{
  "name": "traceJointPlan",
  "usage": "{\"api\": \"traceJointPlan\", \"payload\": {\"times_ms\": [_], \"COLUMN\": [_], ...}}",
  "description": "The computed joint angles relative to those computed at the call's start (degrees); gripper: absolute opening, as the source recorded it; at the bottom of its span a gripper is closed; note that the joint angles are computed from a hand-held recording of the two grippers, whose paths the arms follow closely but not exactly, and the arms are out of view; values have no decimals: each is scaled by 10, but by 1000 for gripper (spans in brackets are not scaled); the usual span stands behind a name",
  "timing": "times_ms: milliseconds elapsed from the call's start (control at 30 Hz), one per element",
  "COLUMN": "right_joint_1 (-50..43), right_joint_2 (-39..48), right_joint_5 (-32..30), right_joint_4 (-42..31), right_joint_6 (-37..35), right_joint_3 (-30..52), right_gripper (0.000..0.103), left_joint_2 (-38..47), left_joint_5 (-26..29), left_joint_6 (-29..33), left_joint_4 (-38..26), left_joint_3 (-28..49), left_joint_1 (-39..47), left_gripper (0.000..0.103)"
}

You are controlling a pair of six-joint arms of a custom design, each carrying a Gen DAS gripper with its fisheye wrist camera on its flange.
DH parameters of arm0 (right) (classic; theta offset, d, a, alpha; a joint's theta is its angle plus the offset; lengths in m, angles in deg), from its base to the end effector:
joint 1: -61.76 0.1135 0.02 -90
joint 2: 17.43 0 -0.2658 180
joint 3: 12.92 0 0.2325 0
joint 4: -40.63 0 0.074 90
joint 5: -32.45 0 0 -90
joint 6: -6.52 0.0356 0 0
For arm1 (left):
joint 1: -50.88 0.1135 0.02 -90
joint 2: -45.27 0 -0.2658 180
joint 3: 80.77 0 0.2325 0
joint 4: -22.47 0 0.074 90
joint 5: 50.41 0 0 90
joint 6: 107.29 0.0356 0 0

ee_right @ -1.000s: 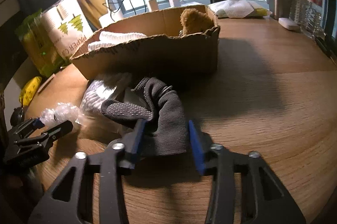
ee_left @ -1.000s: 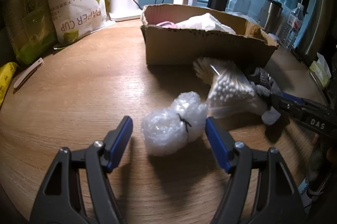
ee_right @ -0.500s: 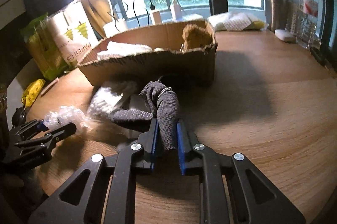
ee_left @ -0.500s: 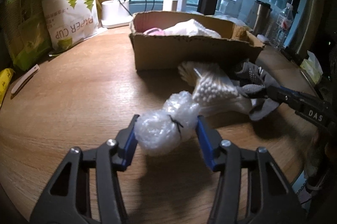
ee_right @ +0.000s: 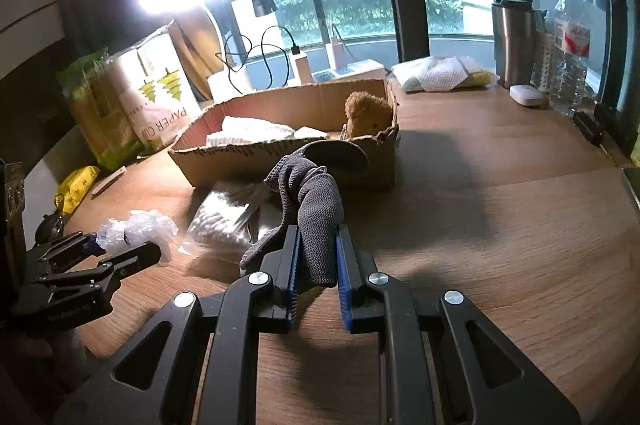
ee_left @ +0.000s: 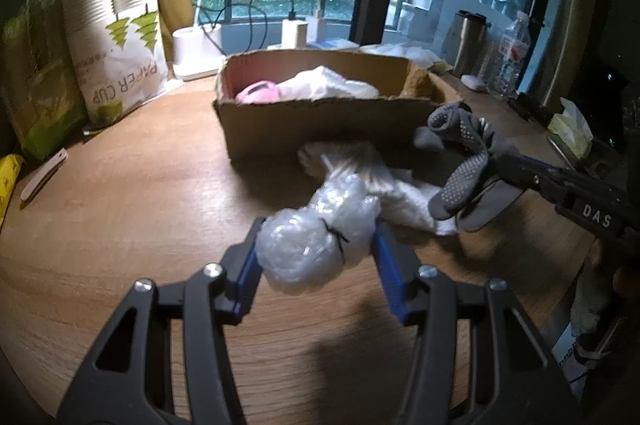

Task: Organize soft objects
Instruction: 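Grasp the bubble-wrap bundle with the left tool while the right tool grasps the grey glove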

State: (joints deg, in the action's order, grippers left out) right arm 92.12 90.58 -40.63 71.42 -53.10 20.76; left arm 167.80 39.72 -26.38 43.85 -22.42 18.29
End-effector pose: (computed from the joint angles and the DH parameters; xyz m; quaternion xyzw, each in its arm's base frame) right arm 0.2152 0.1140 0.0680 0.0582 0.9089 0.0806 0.4049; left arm 0.2903 -0.1857 0.0538 0.1871 0.8971 -0.1434 0.3738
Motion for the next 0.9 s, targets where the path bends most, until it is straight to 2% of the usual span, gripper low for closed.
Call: {"api": "traceJointPlan", "payload": {"times_ms": [467, 900], "right_joint_1": [-31, -83], "right_joint_2": [-85, -120], "right_joint_5": [-7, -40], "right_joint_4": [-15, -43], "right_joint_6": [-23, -56], "right_joint_3": [-31, -12], "right_gripper": [18, 18], "left_joint_2": [-41, -49], "left_joint_5": [-20, -18], "left_joint_6": [5, 19], "left_joint_4": [-51, -98], "left_joint_3": [34, 88], "left_joint_1": [-26, -12], "left_gripper": [53, 53]}}
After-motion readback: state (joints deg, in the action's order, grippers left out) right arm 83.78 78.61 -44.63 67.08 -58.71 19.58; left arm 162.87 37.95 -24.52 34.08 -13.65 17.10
